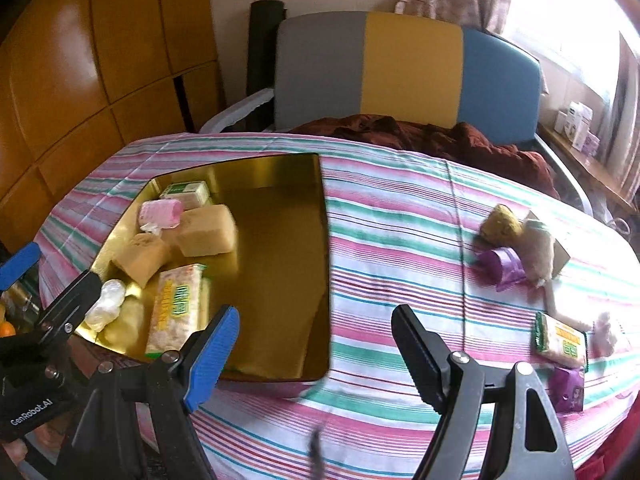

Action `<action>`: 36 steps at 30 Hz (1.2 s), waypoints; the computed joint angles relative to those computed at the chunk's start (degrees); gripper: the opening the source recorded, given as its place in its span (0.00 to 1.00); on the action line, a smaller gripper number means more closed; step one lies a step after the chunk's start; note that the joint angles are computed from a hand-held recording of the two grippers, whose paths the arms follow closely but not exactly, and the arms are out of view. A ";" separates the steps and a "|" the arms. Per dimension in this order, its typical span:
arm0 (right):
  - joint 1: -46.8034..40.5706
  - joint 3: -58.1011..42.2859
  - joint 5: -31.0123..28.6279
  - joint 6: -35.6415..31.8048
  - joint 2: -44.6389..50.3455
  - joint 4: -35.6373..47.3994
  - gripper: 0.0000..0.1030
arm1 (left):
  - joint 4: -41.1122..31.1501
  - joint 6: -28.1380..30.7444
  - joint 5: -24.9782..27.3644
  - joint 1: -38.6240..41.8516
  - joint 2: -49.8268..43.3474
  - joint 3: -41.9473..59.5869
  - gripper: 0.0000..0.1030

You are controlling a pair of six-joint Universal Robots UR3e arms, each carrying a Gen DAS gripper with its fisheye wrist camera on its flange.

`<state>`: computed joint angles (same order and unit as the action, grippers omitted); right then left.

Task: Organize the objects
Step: 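Withdraw both tools from the tray and move them to the pile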

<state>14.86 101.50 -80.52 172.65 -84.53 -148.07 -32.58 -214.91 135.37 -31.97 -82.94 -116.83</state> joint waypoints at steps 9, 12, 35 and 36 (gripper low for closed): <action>-9.92 5.15 2.12 -1.12 -3.96 0.30 0.78 | -0.15 1.94 0.51 -2.10 -4.23 3.89 0.98; -14.68 6.45 3.02 -1.89 -5.55 0.98 0.78 | 0.67 3.55 0.00 -2.67 -6.30 5.69 0.98; -55.55 1.29 18.52 -1.91 -7.65 19.36 0.79 | 1.78 20.71 -34.37 -3.02 -35.80 41.77 0.91; -56.28 1.20 19.90 -1.92 -7.30 20.23 0.79 | 0.46 21.04 -36.73 -2.89 -38.17 45.20 0.90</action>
<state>-41.42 102.70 -60.62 170.73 -91.83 -127.84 -32.12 -193.87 98.64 -34.85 -121.11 -71.63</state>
